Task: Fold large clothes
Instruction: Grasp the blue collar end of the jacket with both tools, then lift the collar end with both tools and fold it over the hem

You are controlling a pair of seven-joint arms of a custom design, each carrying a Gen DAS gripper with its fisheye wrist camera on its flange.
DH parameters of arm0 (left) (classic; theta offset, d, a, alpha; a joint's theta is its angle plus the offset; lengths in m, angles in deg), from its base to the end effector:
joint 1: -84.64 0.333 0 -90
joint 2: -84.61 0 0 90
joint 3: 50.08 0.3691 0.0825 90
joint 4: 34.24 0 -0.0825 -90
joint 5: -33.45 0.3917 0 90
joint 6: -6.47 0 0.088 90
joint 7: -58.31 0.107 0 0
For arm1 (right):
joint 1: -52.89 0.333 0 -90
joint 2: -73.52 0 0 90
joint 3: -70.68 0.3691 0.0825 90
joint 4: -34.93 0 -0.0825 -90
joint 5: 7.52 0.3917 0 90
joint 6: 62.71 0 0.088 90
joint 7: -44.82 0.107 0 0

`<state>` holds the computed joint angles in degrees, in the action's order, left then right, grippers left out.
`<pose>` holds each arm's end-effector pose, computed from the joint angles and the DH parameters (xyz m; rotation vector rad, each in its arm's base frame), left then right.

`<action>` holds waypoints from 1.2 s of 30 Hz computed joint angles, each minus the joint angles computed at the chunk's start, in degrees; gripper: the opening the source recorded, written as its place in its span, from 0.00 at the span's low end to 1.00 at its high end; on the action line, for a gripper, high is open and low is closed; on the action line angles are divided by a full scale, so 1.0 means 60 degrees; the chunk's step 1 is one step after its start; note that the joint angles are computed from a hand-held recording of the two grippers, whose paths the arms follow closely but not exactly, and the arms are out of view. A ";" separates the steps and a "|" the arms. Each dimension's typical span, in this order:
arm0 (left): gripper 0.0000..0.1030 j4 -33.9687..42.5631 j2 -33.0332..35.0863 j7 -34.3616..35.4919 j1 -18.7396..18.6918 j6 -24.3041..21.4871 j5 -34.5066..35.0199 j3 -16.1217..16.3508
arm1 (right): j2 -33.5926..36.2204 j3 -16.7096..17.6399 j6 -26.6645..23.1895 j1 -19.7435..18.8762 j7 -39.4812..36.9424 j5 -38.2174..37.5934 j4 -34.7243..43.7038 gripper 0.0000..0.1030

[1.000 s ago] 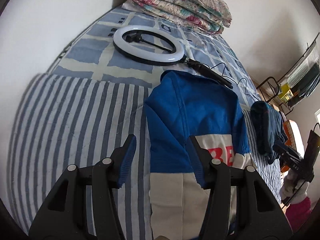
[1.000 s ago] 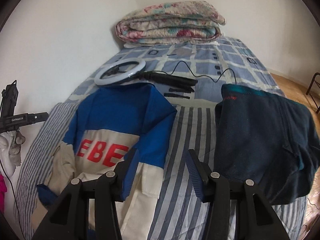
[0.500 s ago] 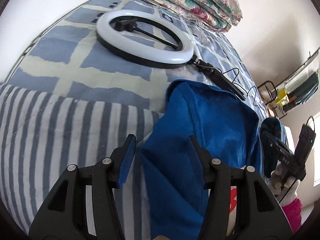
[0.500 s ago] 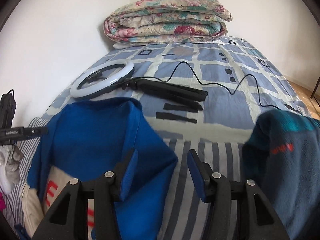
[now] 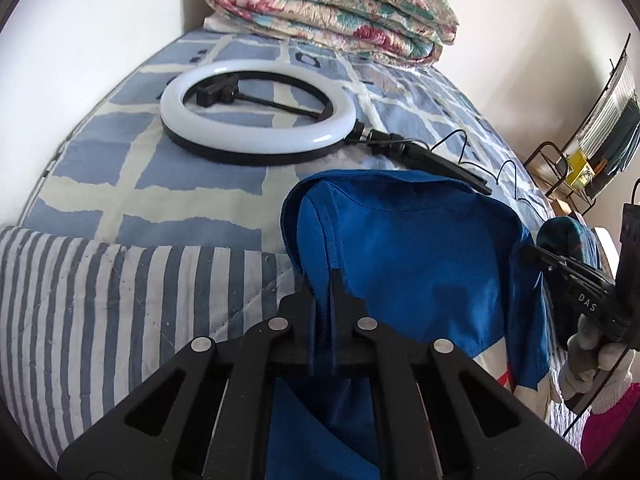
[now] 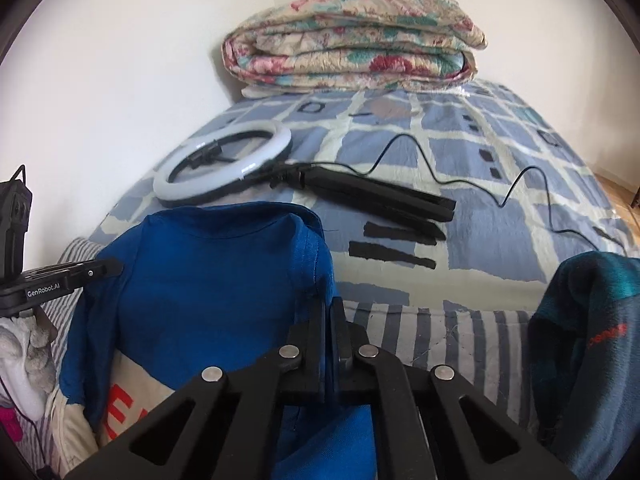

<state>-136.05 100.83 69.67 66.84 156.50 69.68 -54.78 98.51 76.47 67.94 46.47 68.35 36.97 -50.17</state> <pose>0.6402 -0.2730 0.5060 -2.2945 1.3208 -0.7994 0.7489 -0.0063 0.5148 -2.1564 0.9829 -0.2353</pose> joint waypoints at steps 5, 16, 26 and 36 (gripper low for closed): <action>0.01 -0.0095 -0.0473 -0.0731 -0.0345 -0.0375 0.0924 -0.0017 | -0.0773 0.0044 -0.0042 -0.0279 -0.0786 0.0779 -0.0692 0.00; 0.01 -0.0379 -0.1973 -0.1939 -0.0755 -0.2066 0.2313 -0.1173 | -0.2714 -0.1100 -0.1905 -0.0707 -0.2276 0.2259 -0.1720 0.00; 0.01 -0.0755 -0.3371 -0.2671 -0.1340 -0.4007 0.2655 -0.2719 | -0.4252 -0.2551 -0.4192 -0.1270 -0.3156 0.2316 -0.2759 0.00; 0.01 -0.1189 -0.3281 -0.3822 -0.2475 -0.5322 0.2435 -0.3675 | -0.5474 -0.3724 -0.5115 -0.1726 -0.4881 0.1121 -0.4708 0.00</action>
<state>-143.18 81.14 46.74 51.99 124.57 84.29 -76.83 65.67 54.12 37.25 36.12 39.07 43.69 -78.42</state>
